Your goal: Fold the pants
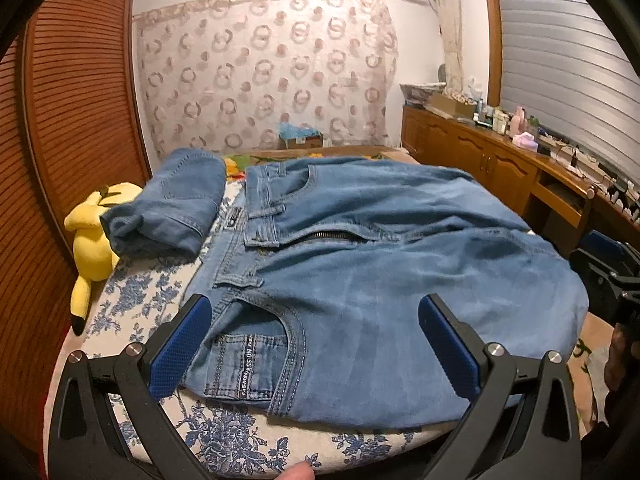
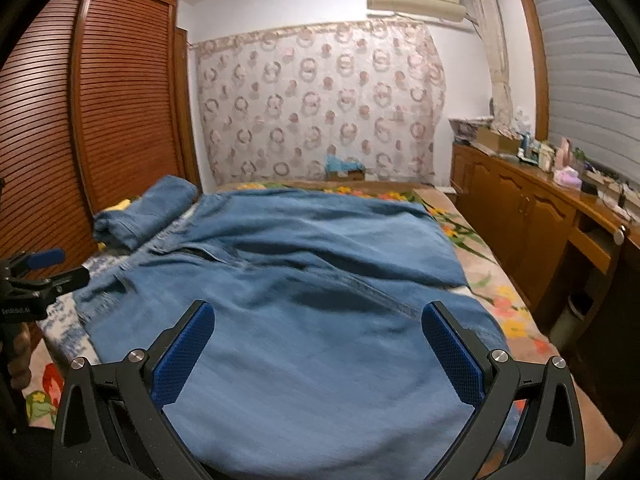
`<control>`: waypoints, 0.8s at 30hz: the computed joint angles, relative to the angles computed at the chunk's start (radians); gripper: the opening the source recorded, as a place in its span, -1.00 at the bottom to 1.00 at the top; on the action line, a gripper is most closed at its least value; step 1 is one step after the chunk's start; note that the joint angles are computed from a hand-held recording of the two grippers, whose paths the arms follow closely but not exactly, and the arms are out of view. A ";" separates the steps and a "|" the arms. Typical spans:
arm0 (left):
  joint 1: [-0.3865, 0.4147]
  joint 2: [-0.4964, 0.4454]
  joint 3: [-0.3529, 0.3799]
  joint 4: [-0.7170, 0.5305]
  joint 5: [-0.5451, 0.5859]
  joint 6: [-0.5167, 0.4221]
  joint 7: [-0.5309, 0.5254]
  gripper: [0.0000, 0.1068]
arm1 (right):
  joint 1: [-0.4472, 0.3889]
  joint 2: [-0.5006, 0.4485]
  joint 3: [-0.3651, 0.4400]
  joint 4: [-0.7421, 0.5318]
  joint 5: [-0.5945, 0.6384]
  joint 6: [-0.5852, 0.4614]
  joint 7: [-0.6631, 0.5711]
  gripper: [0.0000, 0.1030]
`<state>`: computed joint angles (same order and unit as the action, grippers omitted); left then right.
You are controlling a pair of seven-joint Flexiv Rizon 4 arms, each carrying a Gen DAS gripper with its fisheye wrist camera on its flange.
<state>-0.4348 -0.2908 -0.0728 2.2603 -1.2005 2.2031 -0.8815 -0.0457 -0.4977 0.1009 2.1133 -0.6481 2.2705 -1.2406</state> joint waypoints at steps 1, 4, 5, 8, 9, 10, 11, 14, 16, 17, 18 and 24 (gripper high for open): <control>0.004 -0.002 0.001 0.001 0.005 -0.005 -0.003 0.93 | -0.001 0.002 -0.003 0.000 0.003 -0.012 0.005 1.00; 0.017 -0.012 0.009 0.010 0.034 -0.021 -0.015 0.93 | 0.028 0.013 -0.026 0.000 0.063 -0.052 -0.024 0.96; 0.028 -0.012 0.014 0.018 0.062 -0.031 -0.033 0.93 | 0.033 0.016 -0.029 -0.002 0.078 -0.072 -0.031 0.95; 0.049 -0.011 0.033 0.040 0.118 -0.058 -0.081 0.93 | 0.045 0.035 -0.037 -0.005 0.128 -0.152 -0.047 0.90; 0.056 -0.012 0.040 0.046 0.136 -0.066 -0.099 0.93 | 0.049 0.045 -0.035 -0.007 0.141 -0.180 -0.050 0.87; 0.065 -0.012 0.047 0.053 0.156 -0.075 -0.120 0.93 | 0.048 0.055 -0.033 -0.006 0.152 -0.209 -0.053 0.84; 0.068 -0.014 0.056 0.057 0.166 -0.082 -0.132 0.93 | 0.055 0.066 -0.033 -0.005 0.168 -0.235 -0.058 0.83; 0.061 -0.028 0.081 0.057 0.158 -0.092 -0.138 0.93 | 0.056 0.105 -0.015 0.002 0.201 -0.317 -0.064 0.76; 0.055 -0.033 0.092 0.054 0.140 -0.102 -0.127 0.93 | 0.033 0.136 0.023 0.006 0.203 -0.385 -0.054 0.69; 0.056 -0.035 0.095 0.055 0.141 -0.105 -0.128 0.93 | 0.011 0.143 0.052 0.004 0.201 -0.407 -0.049 0.68; 0.059 -0.035 0.098 0.058 0.146 -0.107 -0.134 0.93 | -0.030 0.143 0.097 -0.008 0.191 -0.435 -0.040 0.63; 0.072 -0.026 0.119 0.080 0.163 -0.119 -0.157 0.93 | -0.198 0.173 0.301 -0.002 0.232 -0.524 -0.058 0.50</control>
<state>-0.3624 -0.3165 0.0465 2.3398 -1.0376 2.0840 -1.0386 -0.2442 -0.3247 0.4021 2.1111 -0.4165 1.7465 -1.2989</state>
